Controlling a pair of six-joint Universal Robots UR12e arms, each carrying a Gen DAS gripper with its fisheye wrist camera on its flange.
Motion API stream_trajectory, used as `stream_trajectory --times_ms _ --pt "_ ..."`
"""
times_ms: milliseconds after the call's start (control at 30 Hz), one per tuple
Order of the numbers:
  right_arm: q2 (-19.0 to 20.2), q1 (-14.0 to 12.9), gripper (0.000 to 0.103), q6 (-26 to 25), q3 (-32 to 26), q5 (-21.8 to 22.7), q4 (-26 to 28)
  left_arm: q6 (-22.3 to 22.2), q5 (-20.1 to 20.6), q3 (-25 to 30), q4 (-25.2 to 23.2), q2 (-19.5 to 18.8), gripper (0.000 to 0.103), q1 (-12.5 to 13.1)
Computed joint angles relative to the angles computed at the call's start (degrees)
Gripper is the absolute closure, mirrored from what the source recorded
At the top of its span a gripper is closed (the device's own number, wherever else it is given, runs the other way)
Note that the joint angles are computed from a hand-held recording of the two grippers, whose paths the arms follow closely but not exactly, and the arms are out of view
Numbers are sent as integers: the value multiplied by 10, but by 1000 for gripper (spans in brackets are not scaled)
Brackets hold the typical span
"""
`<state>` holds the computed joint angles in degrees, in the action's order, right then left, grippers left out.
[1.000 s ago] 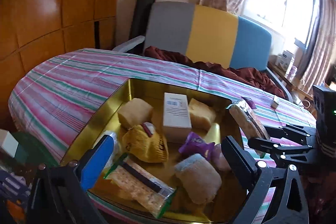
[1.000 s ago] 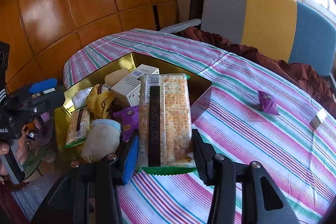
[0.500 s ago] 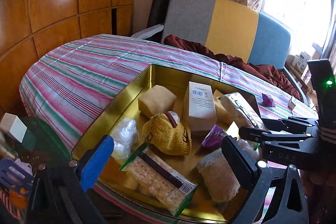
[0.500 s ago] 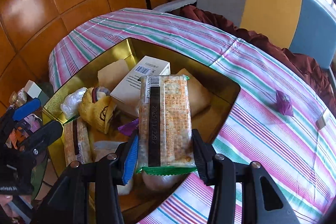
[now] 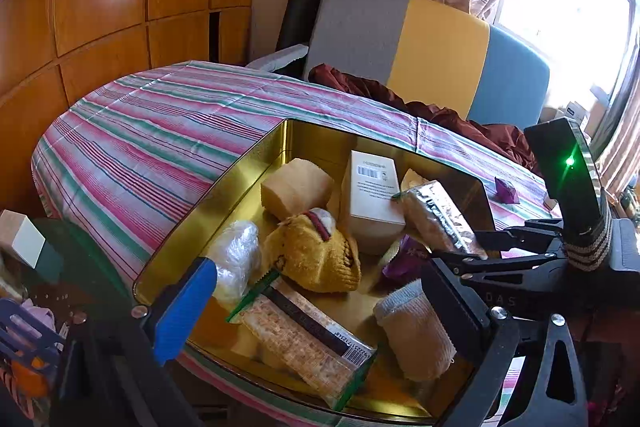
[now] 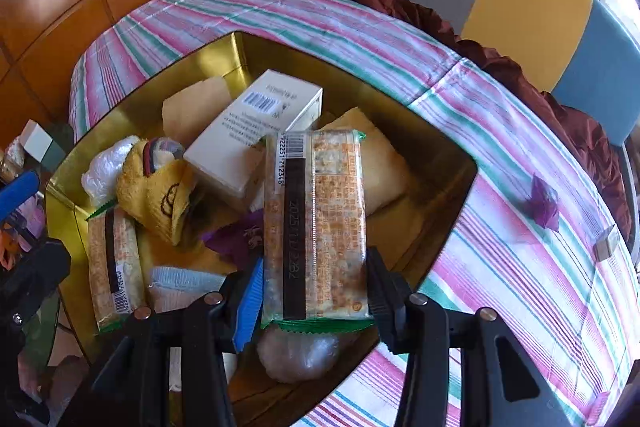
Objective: Organize objects
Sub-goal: 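Lower the green-edged cracker packet into the gold tray and open the right tool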
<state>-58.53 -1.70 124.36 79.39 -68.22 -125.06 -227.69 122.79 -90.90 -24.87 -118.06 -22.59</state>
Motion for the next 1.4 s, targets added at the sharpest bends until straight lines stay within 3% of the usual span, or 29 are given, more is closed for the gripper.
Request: stream_trajectory --times_ms 167,367,667,867,933,1100,1233,1400 --pt "-4 2 55 -30 1 8 23 -2 -4 -2 6 2 0 2" --pt "2 -4 52 13 -8 18 16 -1 -2 0 2 1 0 1" --pt "5 -6 52 19 -15 47 24 6 -4 6 1 -3 0 -1" --pt "2 2 53 -33 -13 41 65 7 3 8 -7 -3 0 -1" --pt "2 -2 53 -18 -10 47 49 2 3 8 -9 -2 0 0" --pt "7 -24 53 34 -26 110 71 11 -1 15 -11 -6 0 -1" --pt "4 -38 53 55 -19 137 31 31 -13 28 -7 -14 0 -2" --pt "11 -52 53 97 -23 138 -6 65 -36 53 -1 -27 0 -4"
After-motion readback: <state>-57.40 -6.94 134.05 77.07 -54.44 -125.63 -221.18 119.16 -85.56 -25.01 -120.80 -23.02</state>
